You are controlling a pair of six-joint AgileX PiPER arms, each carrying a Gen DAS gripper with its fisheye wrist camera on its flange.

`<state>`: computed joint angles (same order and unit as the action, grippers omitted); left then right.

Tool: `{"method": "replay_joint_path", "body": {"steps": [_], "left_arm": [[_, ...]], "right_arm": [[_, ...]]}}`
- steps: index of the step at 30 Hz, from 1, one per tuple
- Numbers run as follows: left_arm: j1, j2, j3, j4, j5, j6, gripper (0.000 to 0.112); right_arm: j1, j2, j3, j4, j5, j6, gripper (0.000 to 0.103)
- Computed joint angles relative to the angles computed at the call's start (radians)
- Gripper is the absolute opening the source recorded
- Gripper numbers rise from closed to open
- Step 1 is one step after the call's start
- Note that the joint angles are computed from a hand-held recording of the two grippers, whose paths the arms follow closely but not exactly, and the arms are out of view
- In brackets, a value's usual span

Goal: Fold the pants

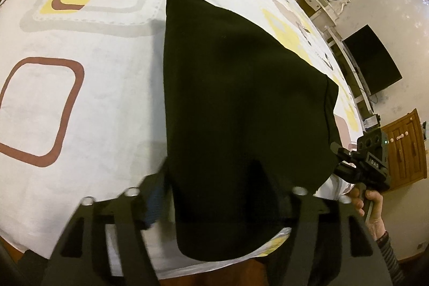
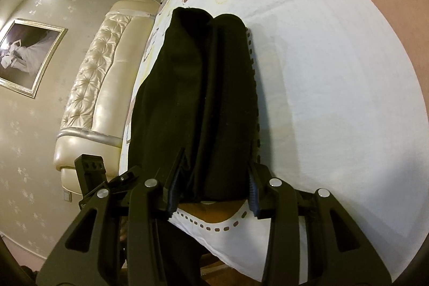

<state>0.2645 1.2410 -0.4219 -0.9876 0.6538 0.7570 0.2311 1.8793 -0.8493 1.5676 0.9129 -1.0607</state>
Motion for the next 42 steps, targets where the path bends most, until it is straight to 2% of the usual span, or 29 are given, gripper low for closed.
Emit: {"method": "replay_joint_path", "body": {"steps": [3,6,10,11,14,18,22,26,30,34,36,38,39,42], "left_arm": [[0.016,0.018,0.009,-0.048,0.014,0.057,0.079],[0.029,0.025,0.011,-0.062,0.031,0.083,0.079],[0.131,-0.014,0.003,-0.055,0.133,0.122,0.079],[0.182,-0.033,-0.003,-0.053,0.182,0.145,0.079],[0.244,-0.037,-0.028,-0.057,0.237,0.207,0.079],[0.265,0.1,-0.097,-0.114,0.257,0.294,0.08],[0.234,0.244,-0.169,-0.178,0.235,0.339,0.08],[0.191,0.346,-0.249,-0.208,0.204,0.343,0.08],[0.178,0.432,-0.329,-0.226,0.236,0.339,0.081],[0.162,0.501,-0.385,-0.227,0.23,0.322,0.082],[0.159,0.539,-0.413,-0.217,0.24,0.295,0.078],[0.143,0.541,-0.424,-0.189,0.212,0.272,0.061],[0.142,0.54,-0.426,-0.175,0.207,0.26,0.058],[0.107,0.513,-0.425,-0.141,0.158,0.237,0.045]], "right_arm": [[-0.005,0.005,0.0,0.007,0.009,-0.001,0.044],[-0.012,0.009,0.007,0.032,0.028,-0.018,0.051],[-0.034,-0.002,0.011,0.026,0.059,-0.009,0.058],[-0.041,-0.007,0.016,0.024,0.063,-0.013,0.06],[-0.055,-0.021,0.004,-0.003,0.054,0.001,0.07],[-0.053,0.004,-0.07,-0.01,0.027,0.025,0.076],[-0.036,0.086,-0.194,-0.002,0.013,0.058,0.077],[-0.017,0.175,-0.338,-0.038,0.014,0.118,0.077],[-0.023,0.244,-0.44,-0.052,0.031,0.145,0.08],[-0.017,0.302,-0.522,-0.08,0.046,0.192,0.08],[-0.009,0.309,-0.542,-0.11,0.044,0.207,0.076],[0.003,0.313,-0.562,-0.172,0.029,0.243,0.054],[0.006,0.318,-0.57,-0.193,0.028,0.247,0.048],[0.002,0.321,-0.559,-0.178,0.032,0.232,0.038]]}}
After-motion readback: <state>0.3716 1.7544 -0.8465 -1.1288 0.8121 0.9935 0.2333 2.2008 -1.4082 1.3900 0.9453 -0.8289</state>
